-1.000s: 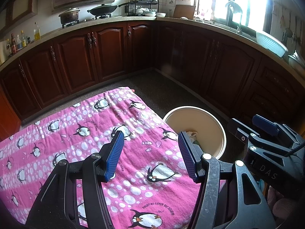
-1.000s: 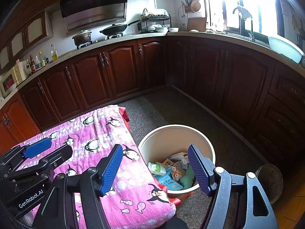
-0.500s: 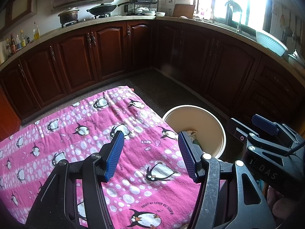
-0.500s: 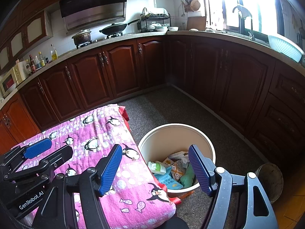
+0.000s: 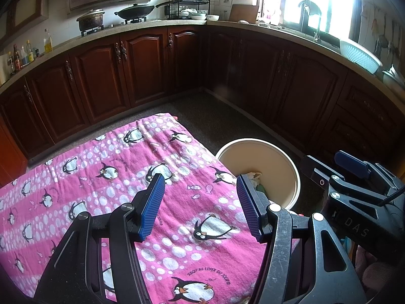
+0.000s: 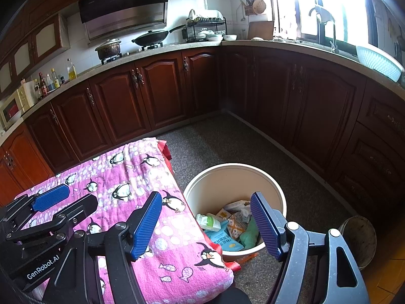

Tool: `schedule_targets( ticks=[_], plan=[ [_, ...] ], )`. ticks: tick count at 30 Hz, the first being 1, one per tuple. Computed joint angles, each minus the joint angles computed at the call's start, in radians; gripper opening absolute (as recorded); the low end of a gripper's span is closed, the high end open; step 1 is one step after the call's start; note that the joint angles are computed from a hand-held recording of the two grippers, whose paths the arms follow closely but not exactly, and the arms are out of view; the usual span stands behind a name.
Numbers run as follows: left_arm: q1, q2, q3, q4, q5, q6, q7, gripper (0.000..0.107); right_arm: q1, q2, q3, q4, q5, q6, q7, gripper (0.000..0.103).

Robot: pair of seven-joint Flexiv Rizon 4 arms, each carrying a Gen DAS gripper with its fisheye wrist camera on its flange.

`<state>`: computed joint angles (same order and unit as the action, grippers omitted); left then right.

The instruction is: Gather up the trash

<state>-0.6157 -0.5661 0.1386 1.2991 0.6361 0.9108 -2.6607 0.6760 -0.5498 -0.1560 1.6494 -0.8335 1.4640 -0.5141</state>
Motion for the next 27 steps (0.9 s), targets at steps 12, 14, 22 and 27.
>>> schedule_targets(
  ticks=[12, 14, 22, 27],
  plan=[
    [0.007, 0.003, -0.002, 0.011, -0.005, 0.023, 0.012, 0.058, -0.002, -0.007, 0.005, -0.010, 0.015, -0.005, -0.012, 0.070],
    [0.007, 0.003, -0.002, 0.014, -0.004, 0.028, 0.016, 0.058, 0.000, -0.007, 0.003, -0.010, 0.016, -0.007, -0.011, 0.070],
    [0.004, 0.000, 0.007, 0.016, -0.003, 0.054, 0.011, 0.058, -0.001, -0.007, 0.002, -0.009, 0.019, -0.007, -0.013, 0.070],
    [0.005, -0.002, 0.006, 0.017, -0.008, 0.062, 0.016, 0.058, -0.002, -0.009, 0.003, -0.011, 0.021, -0.008, -0.014, 0.070]
  ],
)
